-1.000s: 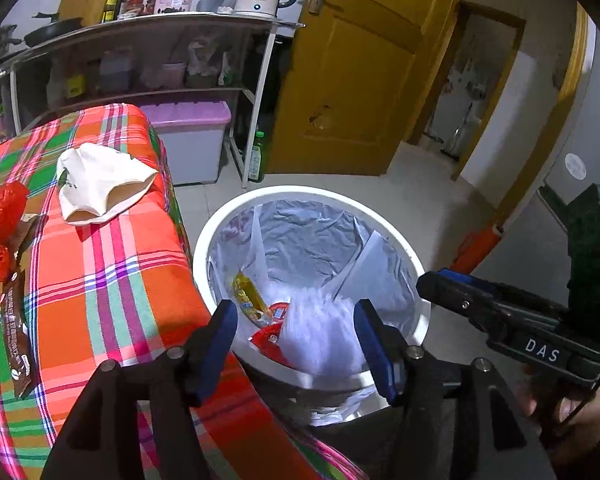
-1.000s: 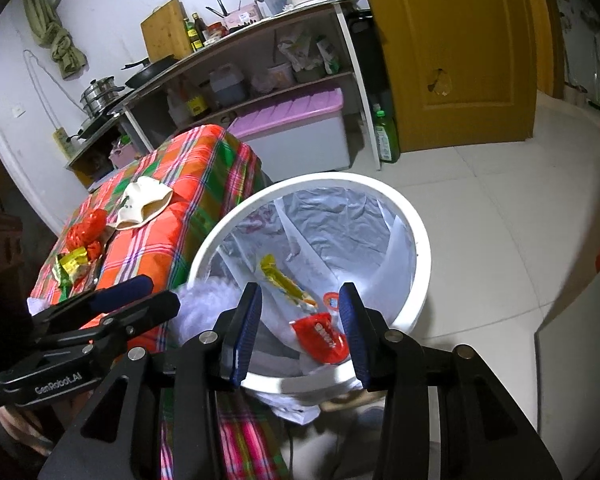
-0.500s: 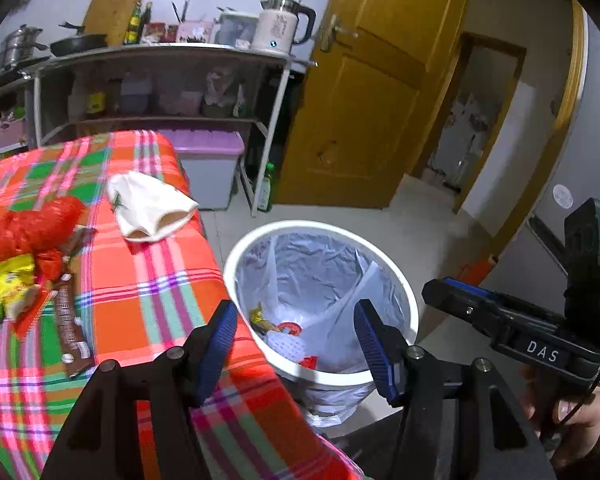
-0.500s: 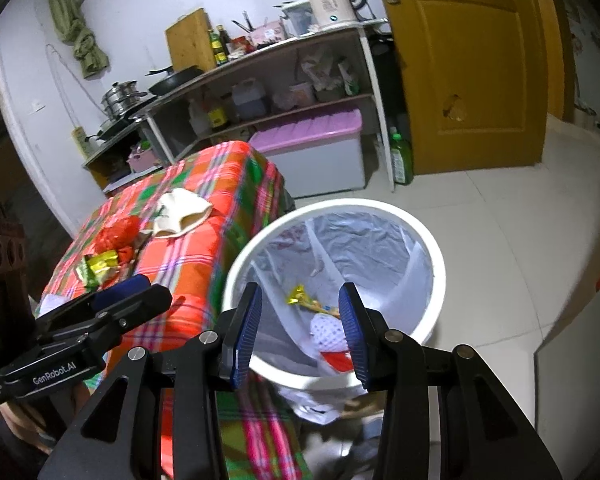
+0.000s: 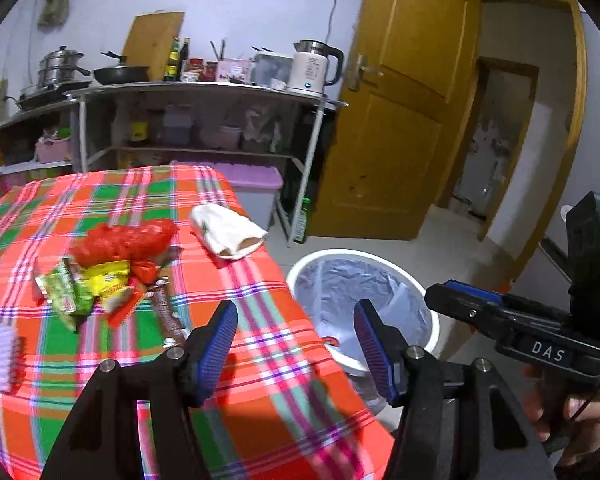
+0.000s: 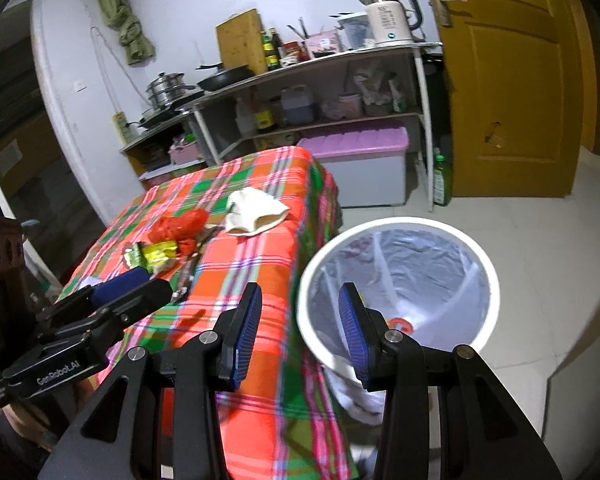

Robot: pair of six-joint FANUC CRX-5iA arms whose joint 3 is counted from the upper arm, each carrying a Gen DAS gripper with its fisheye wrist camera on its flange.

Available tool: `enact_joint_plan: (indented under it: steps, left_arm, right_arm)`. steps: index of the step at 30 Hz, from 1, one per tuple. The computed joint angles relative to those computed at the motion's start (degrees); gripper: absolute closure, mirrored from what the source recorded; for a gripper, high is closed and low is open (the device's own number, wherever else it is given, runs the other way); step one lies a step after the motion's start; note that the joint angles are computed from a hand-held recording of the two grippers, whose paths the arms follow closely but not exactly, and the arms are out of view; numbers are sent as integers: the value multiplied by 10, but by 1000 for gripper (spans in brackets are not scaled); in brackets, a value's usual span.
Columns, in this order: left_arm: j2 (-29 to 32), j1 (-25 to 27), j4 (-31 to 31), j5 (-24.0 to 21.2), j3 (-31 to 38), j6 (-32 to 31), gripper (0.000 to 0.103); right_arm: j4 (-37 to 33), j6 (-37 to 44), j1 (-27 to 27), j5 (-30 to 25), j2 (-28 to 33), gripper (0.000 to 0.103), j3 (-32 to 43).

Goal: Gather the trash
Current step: 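Move both tools back over the table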

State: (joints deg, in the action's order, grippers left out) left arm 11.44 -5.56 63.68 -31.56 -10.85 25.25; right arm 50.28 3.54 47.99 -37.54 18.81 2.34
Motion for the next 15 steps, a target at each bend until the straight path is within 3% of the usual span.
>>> enact_joint_plan:
  steps: [15]
  left_arm:
    - [-29,21,-7,43,-31,14,43]
  right_arm:
    - [-45,92,14,8,32,62,52]
